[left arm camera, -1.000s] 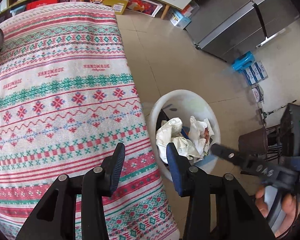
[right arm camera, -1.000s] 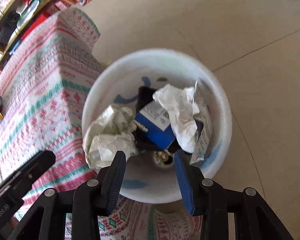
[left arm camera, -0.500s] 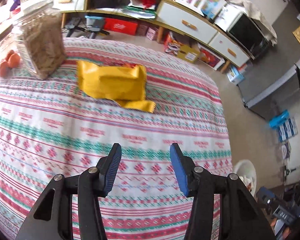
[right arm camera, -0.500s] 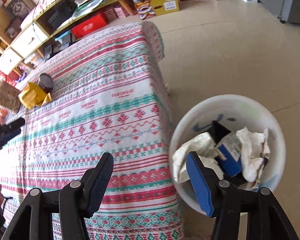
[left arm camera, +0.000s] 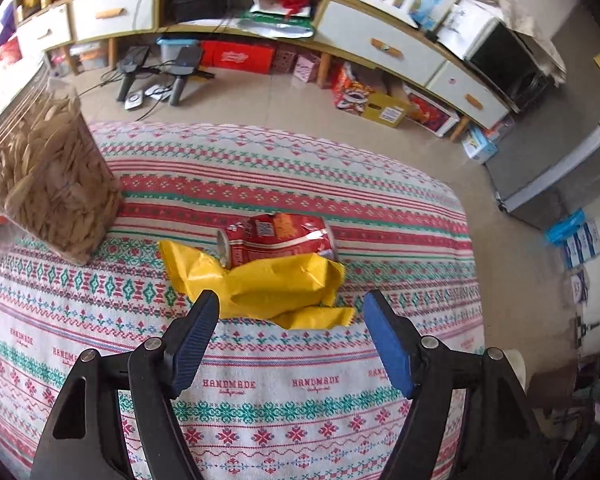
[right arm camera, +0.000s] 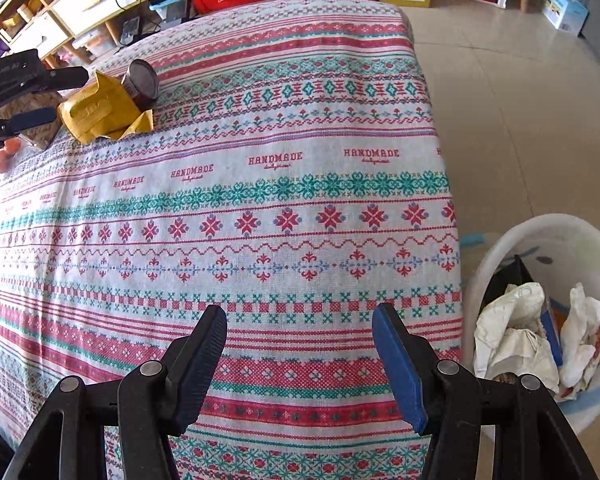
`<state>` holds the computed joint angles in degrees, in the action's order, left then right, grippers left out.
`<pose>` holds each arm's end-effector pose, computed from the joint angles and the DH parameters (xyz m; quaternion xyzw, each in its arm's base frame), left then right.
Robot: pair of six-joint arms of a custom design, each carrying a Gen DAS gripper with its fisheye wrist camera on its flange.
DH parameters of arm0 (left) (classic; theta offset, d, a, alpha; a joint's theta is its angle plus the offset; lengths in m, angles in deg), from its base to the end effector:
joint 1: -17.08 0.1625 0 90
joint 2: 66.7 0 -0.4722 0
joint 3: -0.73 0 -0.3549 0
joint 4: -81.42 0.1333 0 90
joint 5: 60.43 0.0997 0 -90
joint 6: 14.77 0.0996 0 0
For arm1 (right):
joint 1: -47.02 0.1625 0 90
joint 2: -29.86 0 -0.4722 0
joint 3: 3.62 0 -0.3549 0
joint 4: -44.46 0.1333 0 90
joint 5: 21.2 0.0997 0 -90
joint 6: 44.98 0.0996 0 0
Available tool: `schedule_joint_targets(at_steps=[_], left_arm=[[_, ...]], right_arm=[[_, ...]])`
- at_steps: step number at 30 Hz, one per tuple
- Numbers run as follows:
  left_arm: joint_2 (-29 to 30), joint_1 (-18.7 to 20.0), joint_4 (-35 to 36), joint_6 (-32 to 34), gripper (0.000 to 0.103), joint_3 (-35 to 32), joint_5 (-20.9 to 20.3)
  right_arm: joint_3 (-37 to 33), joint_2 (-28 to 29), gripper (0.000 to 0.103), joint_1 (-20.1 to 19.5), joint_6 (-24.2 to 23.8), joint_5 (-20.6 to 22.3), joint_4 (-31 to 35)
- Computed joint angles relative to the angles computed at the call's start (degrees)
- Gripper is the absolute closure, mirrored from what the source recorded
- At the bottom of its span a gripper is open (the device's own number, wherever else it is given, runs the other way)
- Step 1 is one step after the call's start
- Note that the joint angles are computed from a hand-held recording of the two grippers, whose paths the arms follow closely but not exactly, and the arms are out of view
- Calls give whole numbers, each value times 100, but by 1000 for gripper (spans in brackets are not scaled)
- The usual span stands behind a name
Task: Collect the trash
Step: 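Grasp the yellow bag with the left tool while the right tool grasps the red can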
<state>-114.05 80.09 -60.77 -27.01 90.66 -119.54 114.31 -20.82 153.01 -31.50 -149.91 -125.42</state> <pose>-0.1505 -0.7020 0.2020 0.1012 0.9554 -0.1651 0.2229 0.2200 -0.5099 0.1465 -0.0159 -0.9383 0.1841 0.2922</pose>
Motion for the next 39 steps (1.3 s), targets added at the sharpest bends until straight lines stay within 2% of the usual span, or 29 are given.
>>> schedule_joint_targets(at_steps=[1, 3, 5, 7, 10, 13, 14, 17, 18, 19, 21, 22, 24, 26, 29, 34, 37, 39], left_arm=[[20, 101, 95, -402, 26, -110, -178], [1, 259, -148, -1164, 26, -76, -525], [-4, 321, -357, -1602, 26, 1, -680], [28, 371, -727, -1937, 26, 84, -676], [142, 449, -915, -2416, 26, 57, -557], [252, 572, -998, -2781, 27, 12, -740], [266, 577, -1082, -2797, 31, 60, -719], [277, 546, -1208, -2591, 63, 205, -625], [271, 568, -1309, -2555, 67, 279, -710], [243, 576, -1421, -2544, 69, 382, -761], [155, 591, -1519, -2542, 88, 574, -833], [108, 602, -1578, -2541, 88, 659, -849], [17, 621, -1775, -2450, 89, 825, -889], [-100, 621, -1914, -2289, 89, 1009, -922], [-278, 624, -1848, -2163, 90, 1160, -931], [-722, 481, -1349, -1922, 90, 1346, -696], [-1099, 327, -907, -1685, 90, 1455, -552], [-1404, 173, -776, -1361, 90, 1709, -265]], right_arm=[[-27, 13, 38, 7, 7, -8, 23], [-75, 42, 38, 19, 2, -38, 47], [-111, 62, 38, 29, -5, -34, 47], [-134, 72, 38, 20, 7, 1, 57], [-162, 76, 38, -3, 74, 57, 120], [-179, 84, 38, 9, 89, 42, 162], [-186, 83, 38, 10, 88, 60, 182], [-191, 55, 38, -10, 156, 120, 267], [-183, 27, 38, -40, 238, 140, 332], [-148, -40, 38, -95, 366, 179, 396], [69, -320, 38, -301, 762, 276, 284], [223, -511, 38, -430, 1047, 260, 150], [494, -853, 37, -610, 1685, -61, -86], [648, -1030, 37, -658, 1818, -256, -356], [595, -964, 37, -592, 1502, -142, -414], [-4, -369, 37, -333, 962, 5, 31], [-506, 161, 35, -157, 279, 63, -10], [-931, 532, 32, -53, -290, 170, 118]])
